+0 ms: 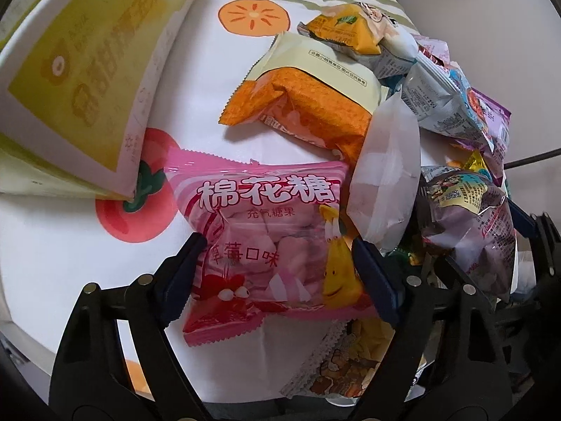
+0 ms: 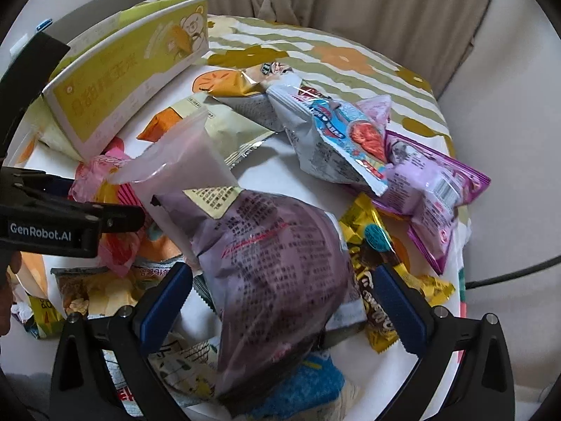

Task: Organize snacks
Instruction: 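Grasp the pink marshmallow bag with the left tool while the right tool grasps the purple bag, then lower both bags into the green box and open both tools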

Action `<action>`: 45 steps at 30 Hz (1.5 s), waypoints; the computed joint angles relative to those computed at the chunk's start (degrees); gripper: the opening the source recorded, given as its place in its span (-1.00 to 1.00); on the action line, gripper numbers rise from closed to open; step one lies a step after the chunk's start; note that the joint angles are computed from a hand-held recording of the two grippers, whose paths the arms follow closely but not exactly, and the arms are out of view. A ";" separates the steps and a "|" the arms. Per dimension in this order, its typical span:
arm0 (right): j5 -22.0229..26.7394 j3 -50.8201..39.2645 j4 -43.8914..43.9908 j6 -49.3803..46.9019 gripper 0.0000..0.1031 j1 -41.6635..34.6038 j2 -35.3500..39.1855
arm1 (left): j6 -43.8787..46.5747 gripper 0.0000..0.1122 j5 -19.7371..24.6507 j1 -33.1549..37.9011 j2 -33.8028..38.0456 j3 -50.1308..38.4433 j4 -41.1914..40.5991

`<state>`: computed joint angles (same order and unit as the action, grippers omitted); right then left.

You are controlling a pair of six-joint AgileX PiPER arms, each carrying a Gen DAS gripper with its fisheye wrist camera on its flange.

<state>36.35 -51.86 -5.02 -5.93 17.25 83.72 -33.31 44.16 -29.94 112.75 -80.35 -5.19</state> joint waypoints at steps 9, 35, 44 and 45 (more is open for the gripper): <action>1.51 -3.62 6.13 -6.95 0.53 -1.79 4.87 | 1.11 0.32 -0.25 0.21 -1.71 1.90 -0.81; 5.35 -2.27 17.53 -14.60 0.15 -7.57 -6.15 | -16.85 0.31 3.65 -8.27 -13.15 4.91 16.63; 12.74 -11.10 18.91 -14.45 0.15 -6.75 -9.29 | -23.02 0.31 9.87 -12.70 -20.53 1.53 24.04; 13.63 -12.93 18.66 -13.84 0.15 -6.06 -8.97 | -22.84 0.31 10.78 -12.45 -21.61 0.62 24.94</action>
<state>49.98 -64.79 13.65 -19.77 11.20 74.74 -56.15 54.94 -42.40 91.15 -79.73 19.76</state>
